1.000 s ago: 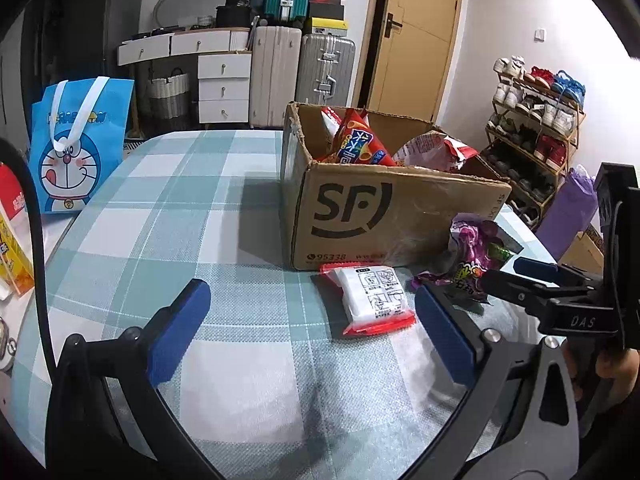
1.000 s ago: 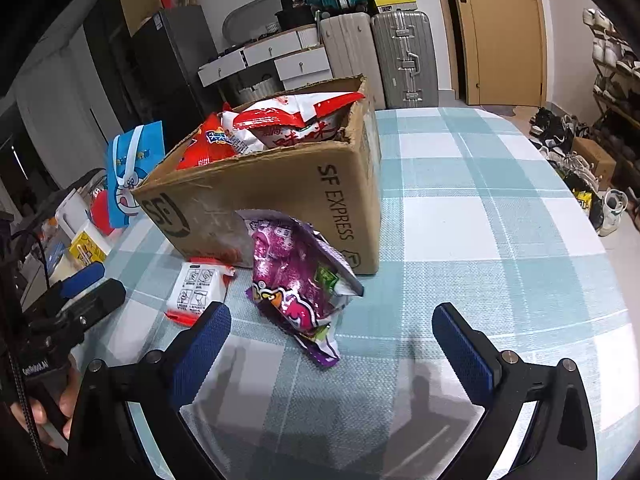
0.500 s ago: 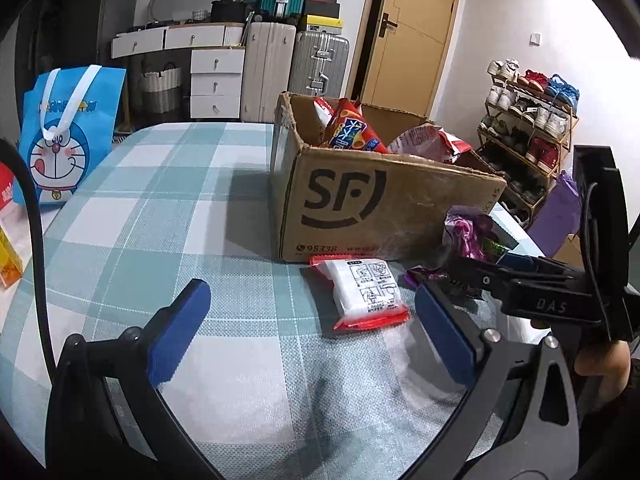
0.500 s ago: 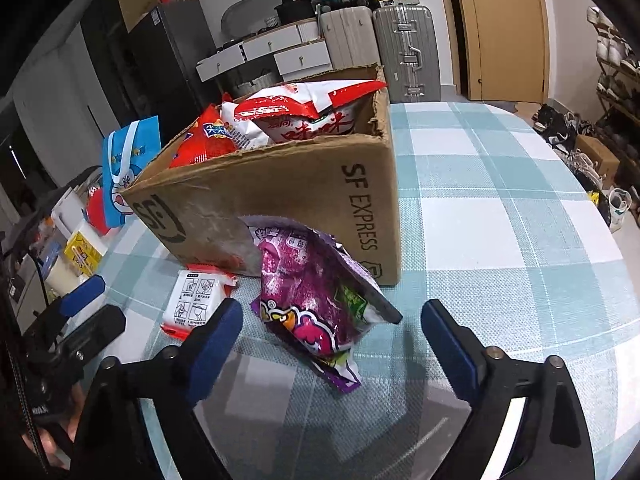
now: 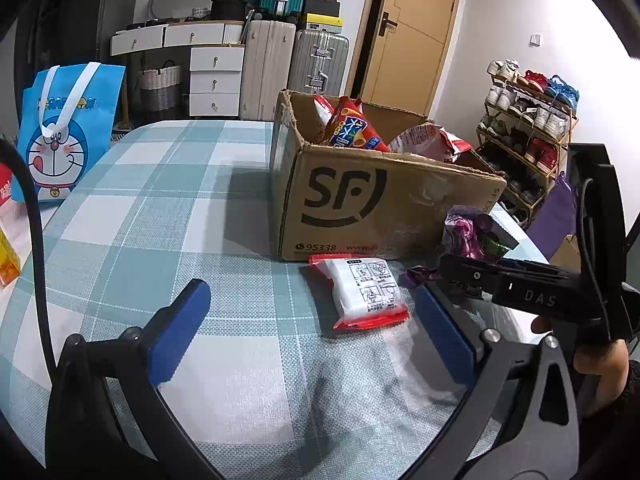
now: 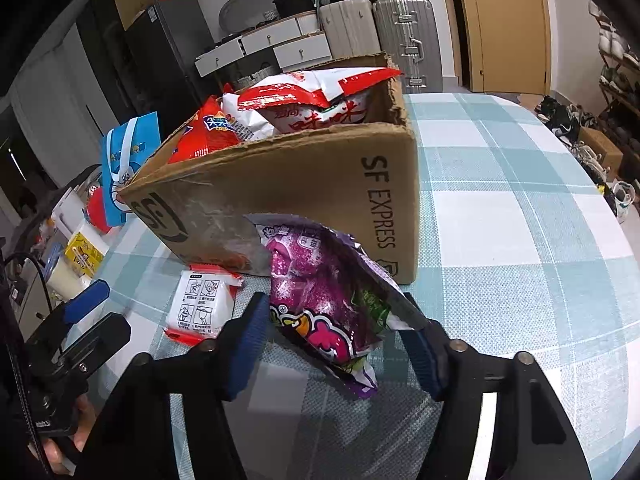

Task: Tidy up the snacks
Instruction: 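Grasp the purple candy bag with the right gripper and lift it, then grasp the white biscuit pack with the left gripper while the right holds the candy bag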

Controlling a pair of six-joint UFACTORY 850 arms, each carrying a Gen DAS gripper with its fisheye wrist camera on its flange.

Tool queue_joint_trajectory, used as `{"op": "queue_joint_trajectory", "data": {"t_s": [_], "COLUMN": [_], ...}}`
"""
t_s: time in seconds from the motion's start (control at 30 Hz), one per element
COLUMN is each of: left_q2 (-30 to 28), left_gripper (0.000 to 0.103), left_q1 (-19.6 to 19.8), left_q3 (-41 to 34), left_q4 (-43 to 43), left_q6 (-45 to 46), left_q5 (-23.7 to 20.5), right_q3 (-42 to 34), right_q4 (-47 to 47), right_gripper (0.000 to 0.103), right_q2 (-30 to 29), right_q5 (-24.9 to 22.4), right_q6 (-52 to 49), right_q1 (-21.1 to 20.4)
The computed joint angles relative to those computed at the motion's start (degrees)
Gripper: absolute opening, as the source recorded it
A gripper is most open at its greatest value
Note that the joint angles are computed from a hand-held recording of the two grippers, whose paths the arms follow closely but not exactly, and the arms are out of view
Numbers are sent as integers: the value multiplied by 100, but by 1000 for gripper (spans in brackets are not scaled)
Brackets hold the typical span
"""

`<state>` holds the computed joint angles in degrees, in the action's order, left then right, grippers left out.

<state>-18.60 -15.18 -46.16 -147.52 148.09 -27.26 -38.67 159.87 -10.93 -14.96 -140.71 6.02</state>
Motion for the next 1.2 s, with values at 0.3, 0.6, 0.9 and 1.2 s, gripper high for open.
{"op": "queue_joint_trajectory", "data": {"t_s": [0.3, 0.6, 0.9, 1.2], "left_q2": [-22, -76, -272, -681], "left_gripper": [102, 102, 102, 100], "left_q1": [-2, -25, -371, -727], "left_q3": [-17, -79, -392, -949], "left_q4": [-7, 144, -333, -650], "left_q6": [-11, -145, 251, 496], "left_q5": [25, 128, 819, 1632], "right_q3": [151, 676, 873, 1035], "right_q4": [-311, -813, -1106, -1188], "right_gripper": [49, 48, 48, 48], "right_q2": [127, 776, 1220, 1439], "right_q5": [-178, -499, -404, -362], "right_q6": [281, 587, 749, 866], "right_q1": [-31, -103, -261, -478]}}
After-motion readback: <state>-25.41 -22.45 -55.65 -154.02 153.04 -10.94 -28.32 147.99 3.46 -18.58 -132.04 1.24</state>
